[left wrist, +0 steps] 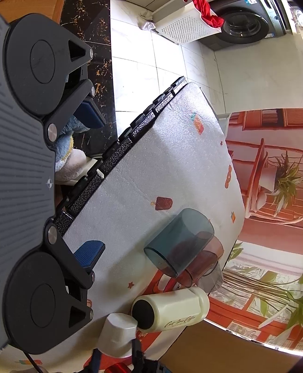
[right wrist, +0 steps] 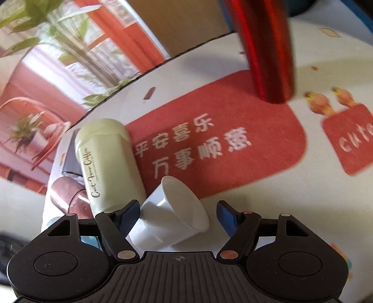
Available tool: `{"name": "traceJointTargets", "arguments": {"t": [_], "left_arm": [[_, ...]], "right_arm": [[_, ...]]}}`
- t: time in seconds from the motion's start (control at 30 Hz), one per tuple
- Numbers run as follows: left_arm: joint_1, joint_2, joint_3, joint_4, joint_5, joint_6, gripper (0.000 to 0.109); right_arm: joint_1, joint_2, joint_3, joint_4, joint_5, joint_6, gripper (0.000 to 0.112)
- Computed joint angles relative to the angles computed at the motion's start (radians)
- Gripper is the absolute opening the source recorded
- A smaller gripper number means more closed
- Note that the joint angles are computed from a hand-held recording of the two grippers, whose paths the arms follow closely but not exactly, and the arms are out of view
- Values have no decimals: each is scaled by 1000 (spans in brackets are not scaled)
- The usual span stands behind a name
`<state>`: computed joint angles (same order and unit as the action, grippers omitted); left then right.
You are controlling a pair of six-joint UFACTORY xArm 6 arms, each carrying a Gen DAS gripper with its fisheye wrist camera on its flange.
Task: Flip cup upright
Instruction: 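Close the right gripper on the white paper cup's base and lift it, then rotate the held white cup upright with the right gripper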
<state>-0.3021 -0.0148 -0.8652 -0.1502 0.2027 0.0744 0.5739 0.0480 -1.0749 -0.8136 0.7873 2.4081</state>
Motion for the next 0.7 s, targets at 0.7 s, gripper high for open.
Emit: {"name": "traceJointTargets", "arguments": {"t": [0.7], "left_arm": [[-4,5,1,-16,-12,22,103]], "right_arm": [[-64,38,32,-61,-211,211,63]]}}
